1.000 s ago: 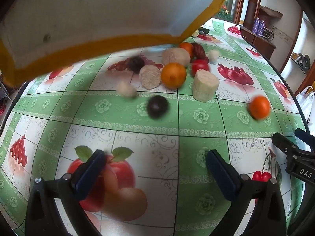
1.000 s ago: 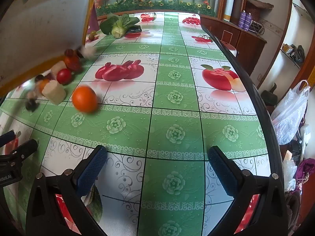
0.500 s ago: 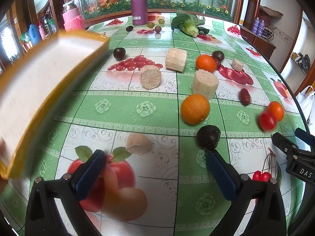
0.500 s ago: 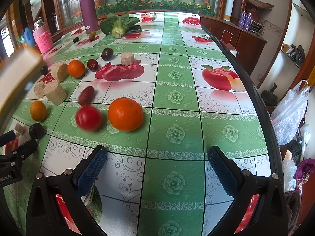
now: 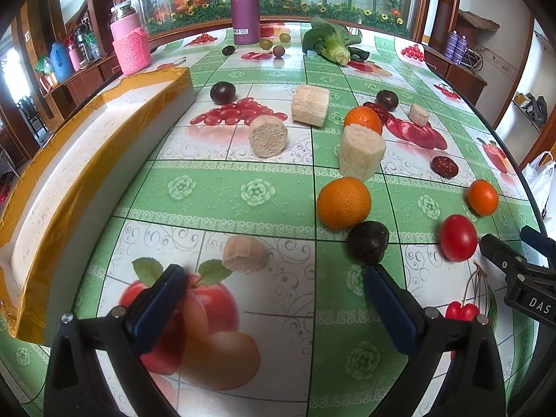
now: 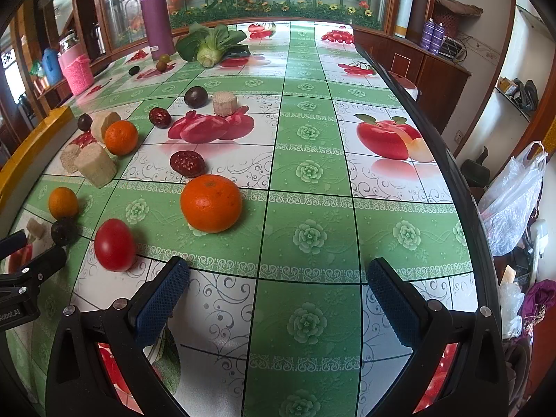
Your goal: Organize fruits
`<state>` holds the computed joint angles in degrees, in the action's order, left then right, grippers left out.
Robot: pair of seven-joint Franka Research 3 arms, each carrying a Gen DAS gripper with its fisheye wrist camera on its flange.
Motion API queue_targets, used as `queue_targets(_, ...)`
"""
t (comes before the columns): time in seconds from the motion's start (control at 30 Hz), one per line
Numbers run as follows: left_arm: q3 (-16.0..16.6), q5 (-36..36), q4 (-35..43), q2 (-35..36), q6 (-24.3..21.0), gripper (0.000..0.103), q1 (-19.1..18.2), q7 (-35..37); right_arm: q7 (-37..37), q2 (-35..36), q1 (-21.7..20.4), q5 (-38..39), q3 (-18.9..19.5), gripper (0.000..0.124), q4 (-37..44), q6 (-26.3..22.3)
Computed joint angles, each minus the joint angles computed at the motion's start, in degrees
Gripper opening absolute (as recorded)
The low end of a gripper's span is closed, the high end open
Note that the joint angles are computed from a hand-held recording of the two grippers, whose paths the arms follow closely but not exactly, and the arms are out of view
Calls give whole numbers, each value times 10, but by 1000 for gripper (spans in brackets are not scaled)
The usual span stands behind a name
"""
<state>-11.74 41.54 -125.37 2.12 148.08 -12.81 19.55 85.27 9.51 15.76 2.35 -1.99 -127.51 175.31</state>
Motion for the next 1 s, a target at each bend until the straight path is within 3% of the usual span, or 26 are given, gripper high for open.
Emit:
queue_targets(0.8,0,0,0,0,0,103,0,-1,30,-3,9,-24,-12,103,-3,-1)
queue_targets(1.0,0,-11,-3,-3,1,103,1,10,18,-3,-2,-12,4,103,13,-40)
